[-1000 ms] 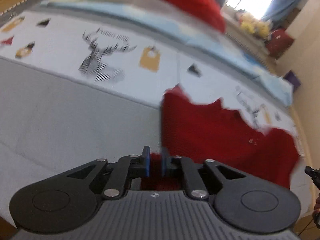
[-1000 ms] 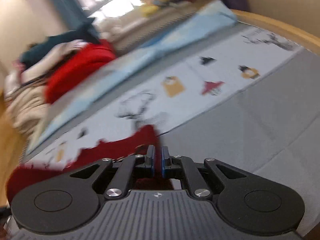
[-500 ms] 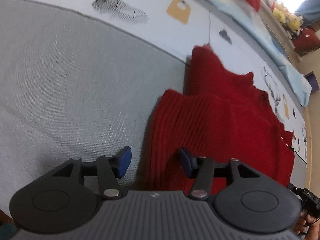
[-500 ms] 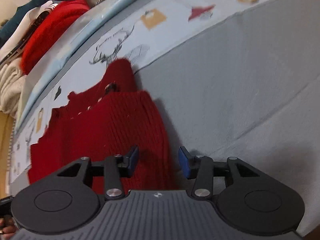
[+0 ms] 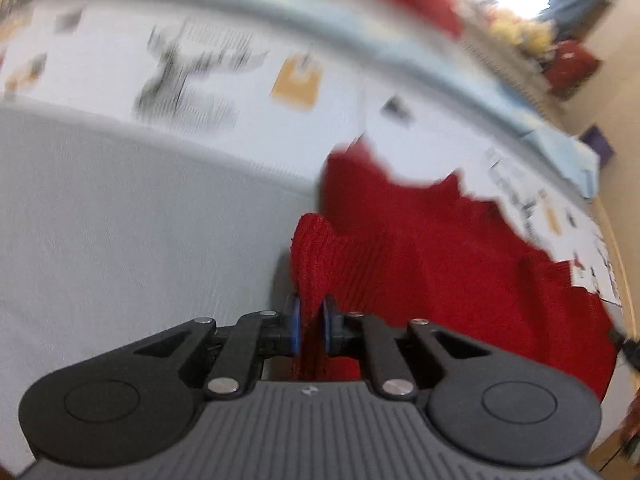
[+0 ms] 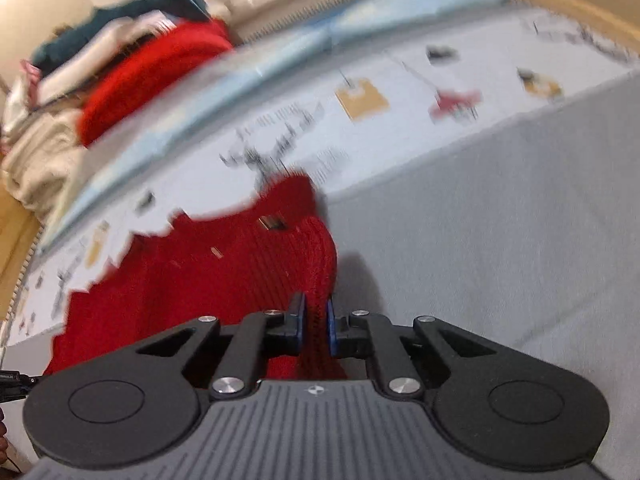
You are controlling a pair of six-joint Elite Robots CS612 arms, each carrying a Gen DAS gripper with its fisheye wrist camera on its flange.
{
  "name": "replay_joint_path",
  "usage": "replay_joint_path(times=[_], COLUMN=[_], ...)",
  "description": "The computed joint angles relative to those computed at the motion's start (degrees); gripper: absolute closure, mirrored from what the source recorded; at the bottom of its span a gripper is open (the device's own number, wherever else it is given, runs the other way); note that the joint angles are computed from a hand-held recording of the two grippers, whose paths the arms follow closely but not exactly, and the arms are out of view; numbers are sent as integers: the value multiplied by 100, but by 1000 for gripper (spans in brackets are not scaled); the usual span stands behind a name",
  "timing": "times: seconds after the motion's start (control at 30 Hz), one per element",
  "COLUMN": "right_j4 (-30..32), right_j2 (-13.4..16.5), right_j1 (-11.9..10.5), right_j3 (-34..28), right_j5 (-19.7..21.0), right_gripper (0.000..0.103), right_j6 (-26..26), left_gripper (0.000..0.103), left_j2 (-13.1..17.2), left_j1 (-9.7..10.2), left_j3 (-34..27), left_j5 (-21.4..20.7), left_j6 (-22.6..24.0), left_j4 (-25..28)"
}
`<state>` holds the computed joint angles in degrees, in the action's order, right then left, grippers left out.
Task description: Fold small clothes
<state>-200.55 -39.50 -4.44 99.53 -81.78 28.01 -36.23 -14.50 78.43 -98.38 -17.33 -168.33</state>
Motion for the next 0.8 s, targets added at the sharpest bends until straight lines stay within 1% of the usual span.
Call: replay_joint_path(times=[0.07,0.1,0.17,0.23,0.27,0.33,0.37,0.4,0.43,0.47,0.5,0.53,0.57,0.6,0.63,0.67,0.7,0.73,0.8], right_j4=[-697,-1009,-1494,-1790,-1912,-2014,-1960,-1730,-1339,-887,-378,1,360,755,1131,1372,1559,1658,1743], right_j2=[6,8,30,73,115,184,216,237,229,223,204,190,176,148,109,80,46,19,-24], right_j1=[17,35,95,156,188,222,228,220,186,151,112,98,82,56,40,44,42,23,-48], right_j3=[44,69,59,-4,-65,-175,-236,-310,-359,-412,-454,-484,-508,-524,-525,-511,-474,-438,-339], right_j5=[-78,-180,-505,-858,-1047,-1263,-1318,-1310,-1170,-979,-830,-813,-754,-625,-577,-619,-632,-542,-220], right_gripper=[93,93,93,93,93,93,93,92,86,83,80,79,78,77,76,76,74,71,68], right_j6=[79,101,14,-115,-152,-154,-105,4,204,438,663,801,866,877,882,927,994,1042,1102], left_gripper=[92,92,92,92,92,91,87,79,69,58,58,58,57,51,48,45,45,45,45], left_j2=[-60,-65,-42,18,52,132,167,200,230,245,246,236,237,245,253,253,242,219,185], left_j1=[-45,-68,-132,-184,-197,-192,-187,-171,-120,-88,-89,-90,-59,-8,48,83,95,100,115], left_j3=[178,231,287,238,196,105,31,-65,-194,-297,-363,-414,-479,-539,-590,-628,-647,-619,-531], left_j5=[175,249,568,909,982,1031,1028,953,716,536,551,558,394,125,-160,-290,-312,-279,-322], left_j6=[212,293,481,435,347,191,111,4,-61,-100,-121,-107,-143,-222,-313,-325,-294,-242,-199], left_j4=[-772,-1141,-1840,-2203,-2350,-2576,-2479,-2199,-1762,-1299,-896,-461,-43,316,729,1109,1455,1681,1733])
